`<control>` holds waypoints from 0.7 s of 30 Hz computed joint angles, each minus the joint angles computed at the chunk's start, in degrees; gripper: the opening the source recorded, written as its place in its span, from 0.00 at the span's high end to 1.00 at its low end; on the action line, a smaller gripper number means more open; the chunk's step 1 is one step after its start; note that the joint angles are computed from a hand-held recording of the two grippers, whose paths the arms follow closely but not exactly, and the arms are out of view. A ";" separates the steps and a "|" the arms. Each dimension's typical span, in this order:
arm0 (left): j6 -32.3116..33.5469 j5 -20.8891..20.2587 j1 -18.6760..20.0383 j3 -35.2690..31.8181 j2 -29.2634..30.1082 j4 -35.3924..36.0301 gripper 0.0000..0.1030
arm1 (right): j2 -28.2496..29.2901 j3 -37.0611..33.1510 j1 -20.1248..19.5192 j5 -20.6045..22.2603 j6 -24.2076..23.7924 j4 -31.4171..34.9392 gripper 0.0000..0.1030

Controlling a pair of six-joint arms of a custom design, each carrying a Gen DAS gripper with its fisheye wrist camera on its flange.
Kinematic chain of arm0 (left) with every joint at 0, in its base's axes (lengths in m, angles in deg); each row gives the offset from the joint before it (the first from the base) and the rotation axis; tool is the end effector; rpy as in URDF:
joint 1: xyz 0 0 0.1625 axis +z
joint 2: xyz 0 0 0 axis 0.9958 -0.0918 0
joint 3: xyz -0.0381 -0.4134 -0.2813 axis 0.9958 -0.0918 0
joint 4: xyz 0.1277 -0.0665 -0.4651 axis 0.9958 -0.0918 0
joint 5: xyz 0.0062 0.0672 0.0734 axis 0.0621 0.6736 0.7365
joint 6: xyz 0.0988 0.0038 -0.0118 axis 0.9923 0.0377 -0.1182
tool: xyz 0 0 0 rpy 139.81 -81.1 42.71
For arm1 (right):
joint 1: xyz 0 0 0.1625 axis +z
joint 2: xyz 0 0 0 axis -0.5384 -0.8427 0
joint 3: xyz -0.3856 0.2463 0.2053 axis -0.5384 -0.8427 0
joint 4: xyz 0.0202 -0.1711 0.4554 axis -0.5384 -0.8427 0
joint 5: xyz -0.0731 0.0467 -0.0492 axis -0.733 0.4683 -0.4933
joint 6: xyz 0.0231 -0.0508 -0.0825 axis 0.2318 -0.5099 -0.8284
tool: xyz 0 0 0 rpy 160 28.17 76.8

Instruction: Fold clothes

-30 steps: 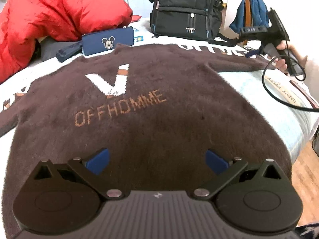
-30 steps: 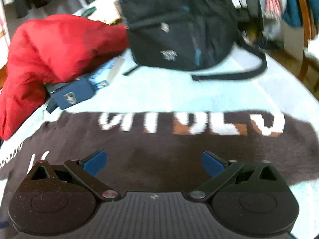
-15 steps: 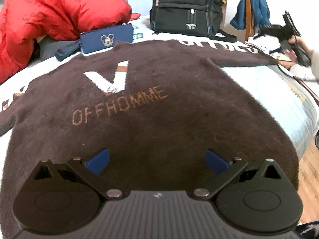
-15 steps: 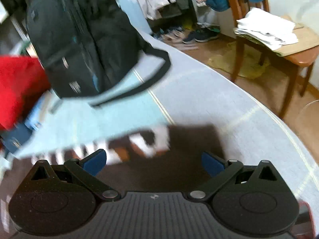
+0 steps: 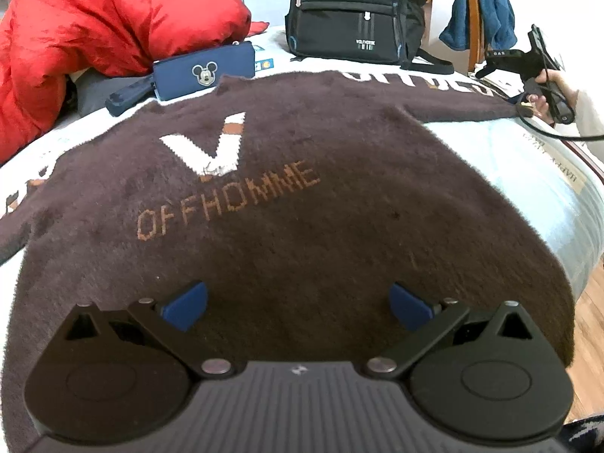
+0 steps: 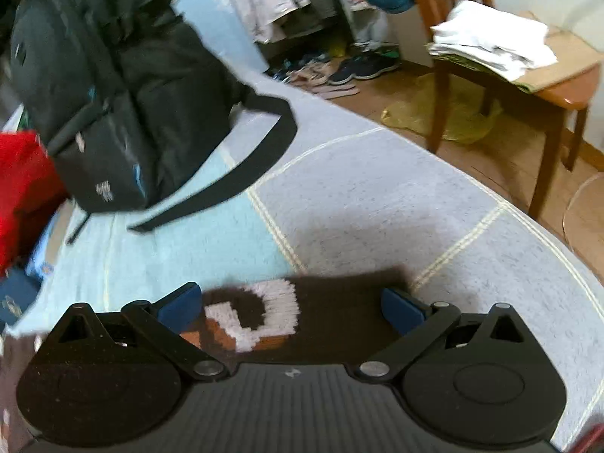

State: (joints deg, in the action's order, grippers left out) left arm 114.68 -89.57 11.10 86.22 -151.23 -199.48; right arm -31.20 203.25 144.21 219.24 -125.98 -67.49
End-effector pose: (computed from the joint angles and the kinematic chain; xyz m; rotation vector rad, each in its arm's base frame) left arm 0.1867 -0.3374 0.4438 1.1229 2.3189 -0.5900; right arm 0.2033 -0.3773 0.0299 -0.5626 -2.1678 1.3168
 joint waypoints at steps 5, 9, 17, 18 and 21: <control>0.47 -0.05 -0.10 0.20 -0.49 -0.07 0.01 | 6.43 -8.58 5.18 5.96 4.77 12.50 0.00; 0.98 -0.39 0.05 0.27 -1.04 -0.32 0.01 | 14.04 -18.42 8.28 1.71 6.74 26.03 0.00; 4.40 -1.28 1.45 0.63 -1.91 -2.83 0.01 | 30.82 -39.88 10.28 -2.34 12.35 49.21 0.00; 4.66 -1.47 1.86 0.41 -1.65 -2.87 0.01 | 32.91 -42.23 10.31 -1.18 14.18 52.28 0.00; 5.23 -2.06 3.09 -0.32 -0.87 -2.94 0.01 | 34.41 -44.05 10.00 0.66 15.90 53.25 0.00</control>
State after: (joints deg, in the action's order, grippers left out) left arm 119.92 -91.63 14.18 85.90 -152.10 -202.42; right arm 3.21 159.19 154.21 219.90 -110.08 -14.25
